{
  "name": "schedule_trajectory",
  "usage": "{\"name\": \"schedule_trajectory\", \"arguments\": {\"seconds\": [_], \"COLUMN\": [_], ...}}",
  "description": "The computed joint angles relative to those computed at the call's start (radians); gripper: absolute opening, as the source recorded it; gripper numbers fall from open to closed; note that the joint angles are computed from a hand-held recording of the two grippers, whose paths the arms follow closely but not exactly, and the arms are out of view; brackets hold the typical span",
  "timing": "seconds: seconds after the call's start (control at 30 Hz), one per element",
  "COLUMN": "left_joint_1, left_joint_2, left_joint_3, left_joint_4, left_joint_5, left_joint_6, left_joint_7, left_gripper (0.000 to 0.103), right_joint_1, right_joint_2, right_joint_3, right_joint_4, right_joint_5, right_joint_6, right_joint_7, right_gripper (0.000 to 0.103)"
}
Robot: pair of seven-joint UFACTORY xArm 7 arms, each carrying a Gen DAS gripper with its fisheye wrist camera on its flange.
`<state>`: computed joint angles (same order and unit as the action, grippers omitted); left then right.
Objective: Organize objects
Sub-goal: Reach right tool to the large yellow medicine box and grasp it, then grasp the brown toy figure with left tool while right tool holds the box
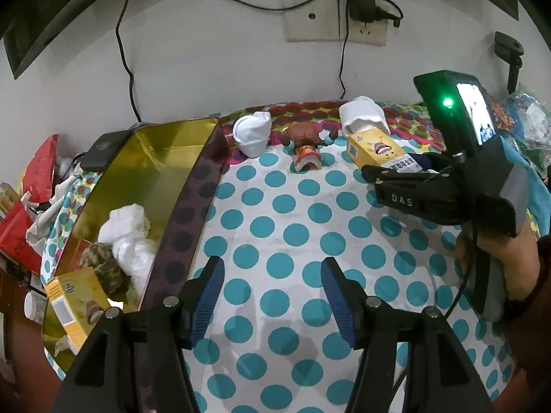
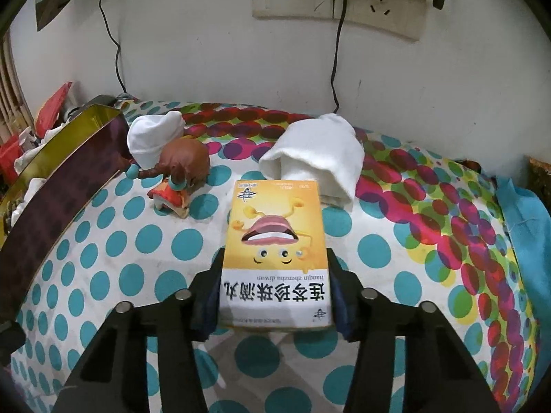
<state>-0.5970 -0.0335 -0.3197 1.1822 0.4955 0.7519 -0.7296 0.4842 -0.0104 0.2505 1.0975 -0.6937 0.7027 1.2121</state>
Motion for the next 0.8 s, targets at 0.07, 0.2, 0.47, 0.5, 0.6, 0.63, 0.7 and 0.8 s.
{"name": "schedule_trajectory", "arguments": {"seconds": [0.07, 0.2, 0.47, 0.5, 0.6, 0.63, 0.7, 0.8], "left_joint_1": [0.003, 0.003, -0.018, -0.022, -0.029, -0.033, -0.021, -0.025], "left_joint_2": [0.013, 0.044, 0.129, 0.147, 0.19, 0.205, 0.236, 0.306], "left_joint_3": [0.005, 0.015, 0.039, 0.043, 0.057, 0.063, 0.059, 0.067], "left_joint_4": [0.004, 0.02, 0.087, 0.107, 0.145, 0.16, 0.181, 0.259], "left_joint_5": [-0.022, -0.069, -0.062, -0.064, -0.093, -0.1, -0.181, -0.256], "left_joint_6": [-0.014, -0.043, -0.118, -0.119, -0.172, -0.176, -0.224, -0.21], "left_joint_7": [0.006, 0.022, 0.053, 0.061, 0.107, 0.112, 0.185, 0.234], "left_gripper": [0.06, 0.06, 0.06, 0.06, 0.061, 0.061, 0.062, 0.062], "right_joint_1": [0.002, 0.002, -0.024, -0.028, -0.044, -0.046, -0.048, -0.053], "right_joint_2": [0.001, -0.014, -0.15, -0.163, -0.168, -0.172, -0.171, -0.179], "right_joint_3": [0.001, 0.001, 0.044, 0.052, 0.069, 0.075, 0.083, 0.084], "right_joint_4": [0.002, -0.016, -0.147, -0.16, -0.165, -0.168, -0.165, -0.174], "right_joint_5": [-0.003, 0.003, 0.04, 0.045, 0.051, 0.05, 0.049, 0.056], "right_joint_6": [0.003, -0.003, 0.02, 0.019, 0.015, 0.02, 0.032, 0.018], "right_joint_7": [0.002, 0.007, 0.024, 0.029, 0.032, 0.033, 0.03, 0.027], "right_gripper": [0.049, 0.048, 0.049, 0.049, 0.049, 0.049, 0.049, 0.049]}}
